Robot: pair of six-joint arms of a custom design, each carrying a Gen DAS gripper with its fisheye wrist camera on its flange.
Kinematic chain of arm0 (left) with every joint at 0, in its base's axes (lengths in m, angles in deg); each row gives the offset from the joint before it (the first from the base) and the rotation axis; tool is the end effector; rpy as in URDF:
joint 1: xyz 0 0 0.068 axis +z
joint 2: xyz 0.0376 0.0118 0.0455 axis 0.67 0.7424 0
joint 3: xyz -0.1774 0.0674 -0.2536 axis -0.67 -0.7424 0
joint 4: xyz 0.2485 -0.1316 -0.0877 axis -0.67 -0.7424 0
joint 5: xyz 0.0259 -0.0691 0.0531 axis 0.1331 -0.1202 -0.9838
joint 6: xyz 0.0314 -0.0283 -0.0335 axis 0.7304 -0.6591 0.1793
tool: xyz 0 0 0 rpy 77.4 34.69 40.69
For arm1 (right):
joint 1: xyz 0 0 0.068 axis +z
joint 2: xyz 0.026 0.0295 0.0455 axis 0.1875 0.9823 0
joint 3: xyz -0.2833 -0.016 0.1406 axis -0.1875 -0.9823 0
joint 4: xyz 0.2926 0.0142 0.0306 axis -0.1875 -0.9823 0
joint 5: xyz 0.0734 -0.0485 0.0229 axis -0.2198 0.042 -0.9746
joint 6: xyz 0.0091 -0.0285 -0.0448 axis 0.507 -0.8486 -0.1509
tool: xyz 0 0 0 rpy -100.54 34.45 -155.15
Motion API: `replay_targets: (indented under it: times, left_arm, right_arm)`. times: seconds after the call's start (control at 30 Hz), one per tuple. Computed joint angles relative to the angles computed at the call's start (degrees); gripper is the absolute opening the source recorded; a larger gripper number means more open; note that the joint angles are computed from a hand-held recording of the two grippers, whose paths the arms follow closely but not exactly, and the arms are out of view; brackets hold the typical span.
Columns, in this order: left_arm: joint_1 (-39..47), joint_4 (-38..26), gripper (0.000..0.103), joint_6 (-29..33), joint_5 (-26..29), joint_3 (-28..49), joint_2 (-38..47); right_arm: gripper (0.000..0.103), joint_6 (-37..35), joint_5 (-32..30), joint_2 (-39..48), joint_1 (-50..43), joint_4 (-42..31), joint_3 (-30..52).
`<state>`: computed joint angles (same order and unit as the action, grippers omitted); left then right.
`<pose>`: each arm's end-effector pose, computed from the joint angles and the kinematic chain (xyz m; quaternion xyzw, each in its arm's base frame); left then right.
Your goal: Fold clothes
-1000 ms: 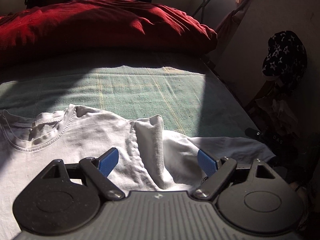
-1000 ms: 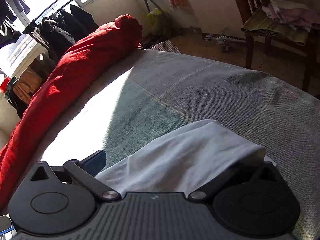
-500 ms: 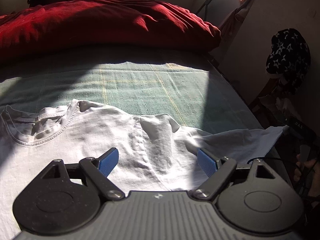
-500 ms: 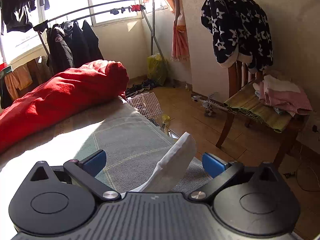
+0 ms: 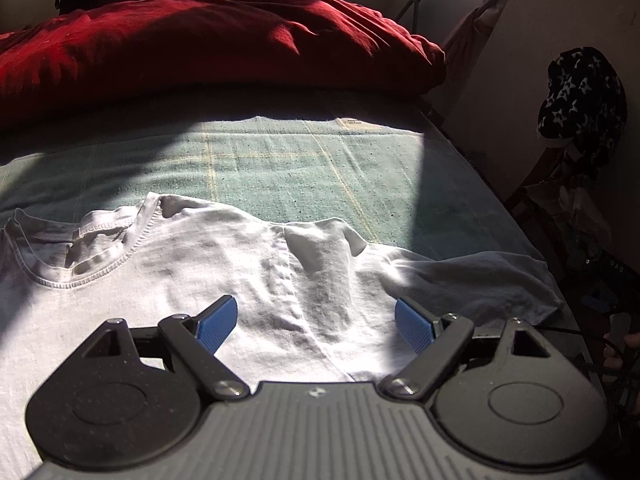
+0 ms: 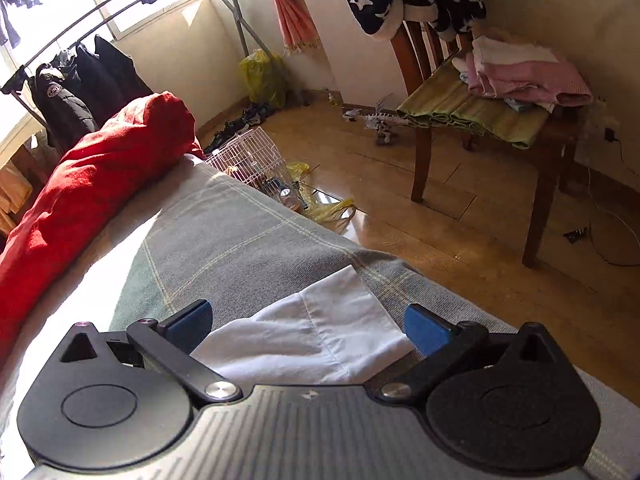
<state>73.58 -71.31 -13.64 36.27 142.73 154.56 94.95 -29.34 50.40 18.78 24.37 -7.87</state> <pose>0.3093 0.1650 0.1786 0.1242 0.9326 -0.1641 0.2966 0.2020 0.0170 0.1105 0.3799 0.8378 0.0451 0.3895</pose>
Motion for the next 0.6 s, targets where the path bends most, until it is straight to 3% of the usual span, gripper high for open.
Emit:
replay_targets:
  times: [0.13,0.27,0.33,0.47,0.6]
  left_arm:
    - [-0.1,0.3,0.086,0.2,-0.2,-0.2,0.1]
    - [-0.3,0.2,0.086,-0.5,-0.2,-0.3,0.3]
    - [-0.4,0.3,0.086,-0.1,-0.3,-0.5,0.3]
    - [-0.8,1.3,0.086,0.4,-0.7,-0.9,0.0]
    - [-1.5,3.0,0.086,-3.2,-1.6,-0.3,1.3]
  right_arm:
    - [0.103,5.3,-6.4,2.5,-1.1,5.3,-2.6]
    - [0.103,12.5,-13.8,10.1,-5.1,15.8,-4.8]
    - [0.103,13.8,-14.5,13.7,-6.2,20.7,-5.3]
    - [0.103,11.5,-11.4,9.6,-5.9,13.6,-2.6]
    - [0.103,3.3,-8.6,2.7,-2.6,7.2,0.3]
